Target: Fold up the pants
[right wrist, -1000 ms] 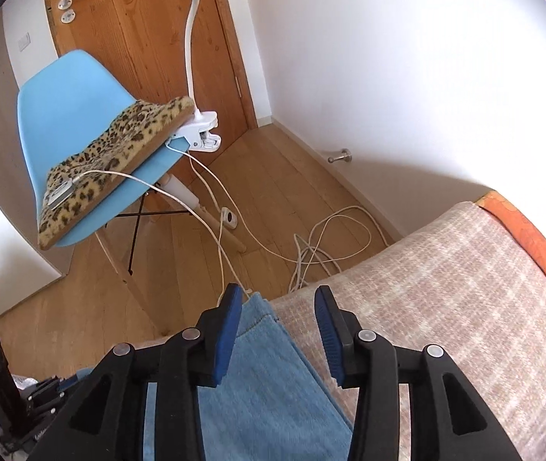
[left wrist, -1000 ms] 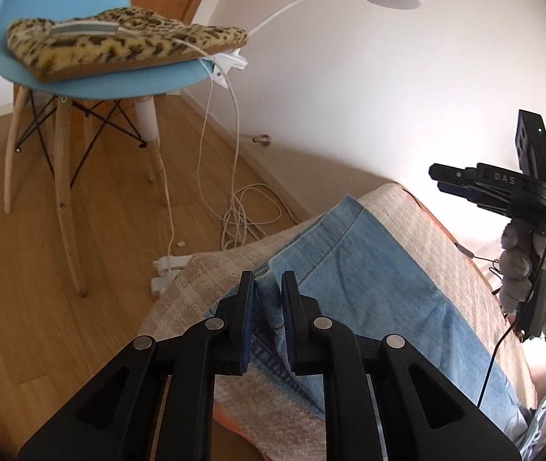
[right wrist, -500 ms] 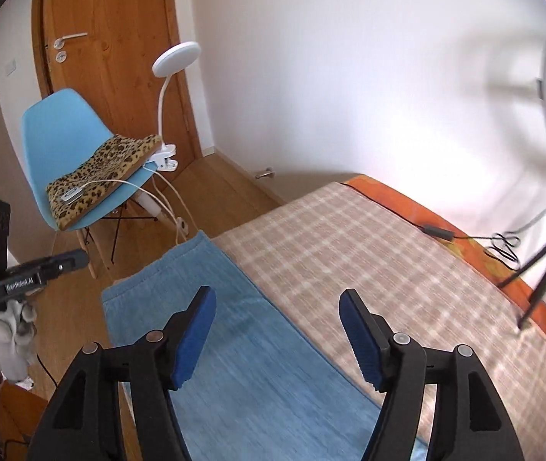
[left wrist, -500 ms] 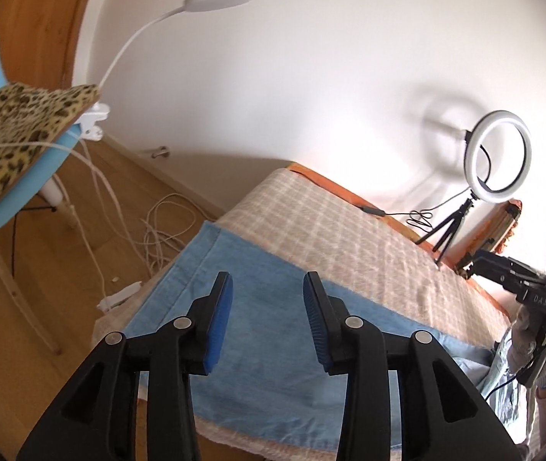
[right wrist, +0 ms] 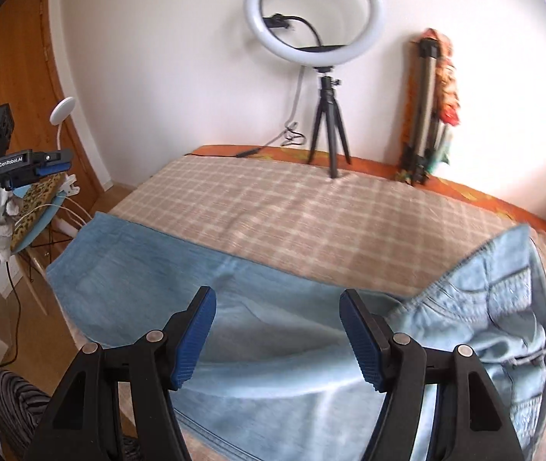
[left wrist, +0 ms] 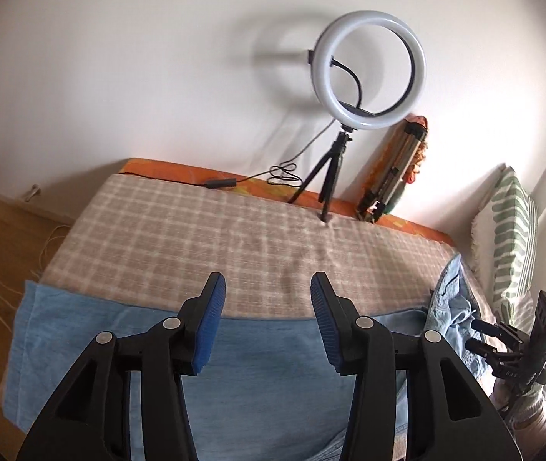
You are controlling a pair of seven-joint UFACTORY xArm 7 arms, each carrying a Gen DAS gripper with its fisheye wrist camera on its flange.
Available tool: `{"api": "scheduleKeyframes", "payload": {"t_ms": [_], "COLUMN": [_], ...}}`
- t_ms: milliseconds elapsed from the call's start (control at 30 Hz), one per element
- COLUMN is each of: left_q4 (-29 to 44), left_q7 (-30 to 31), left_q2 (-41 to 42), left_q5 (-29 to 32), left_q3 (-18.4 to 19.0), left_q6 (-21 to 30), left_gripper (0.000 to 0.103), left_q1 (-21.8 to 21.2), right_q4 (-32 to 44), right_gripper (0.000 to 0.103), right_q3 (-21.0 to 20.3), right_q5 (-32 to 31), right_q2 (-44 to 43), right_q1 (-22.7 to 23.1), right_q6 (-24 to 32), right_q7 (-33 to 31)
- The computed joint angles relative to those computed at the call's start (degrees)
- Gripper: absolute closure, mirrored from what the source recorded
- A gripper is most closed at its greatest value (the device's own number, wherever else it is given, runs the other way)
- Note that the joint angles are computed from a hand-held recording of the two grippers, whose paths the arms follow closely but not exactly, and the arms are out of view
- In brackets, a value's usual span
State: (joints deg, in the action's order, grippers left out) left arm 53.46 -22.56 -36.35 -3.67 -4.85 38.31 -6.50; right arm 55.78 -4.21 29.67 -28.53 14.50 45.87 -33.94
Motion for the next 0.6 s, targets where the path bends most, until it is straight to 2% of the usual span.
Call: {"api": "scheduleKeyframes", "payload": {"t_ms": [67,133,333,433,600], "left_q4": [2.3,4.9,15.2,22.7,38.0], "left_q7": [0.3,0.5,1.3,3.7,3.6], "left_q2": [4.3,8.8,25.0,33.8,48.4], "left_q5": [-1.4,-2.3,-7.5,-9.6,-7.4], "left_q3": [-1.2,-2.6,-5.0,-6.1,-7.8], "left_q6": [-1.3,-2.4,-5.9,-5.1,-1.1], "left_gripper": [0.058,0.053,0.047,0.043,0.037], "left_q1": [-2.3,-4.5,-11.7,-14.6,-17.7], "right_q4": [-2.3,-3.9,-7.0,-7.7,-8.2], "right_gripper": [0.034,0.034,0.034,0.034,0.034], "right_q3": [-2.6,-4.5,-8.4,-10.8,-13.9], "right_q5": [-0.6,-1.5,-6.2,-7.6,-7.8], "right_q2": [-1.9,-3.0,-3.0,-1.9,-0.4], "right_q1": [-2.5,-5.2,-14.6,-18.3,-22.8], "right_q6": [0.5,0.7,-0.4,-0.2,-1.1], "right_q7": [0.1,0.7,4.2,5.1,3.3]}}
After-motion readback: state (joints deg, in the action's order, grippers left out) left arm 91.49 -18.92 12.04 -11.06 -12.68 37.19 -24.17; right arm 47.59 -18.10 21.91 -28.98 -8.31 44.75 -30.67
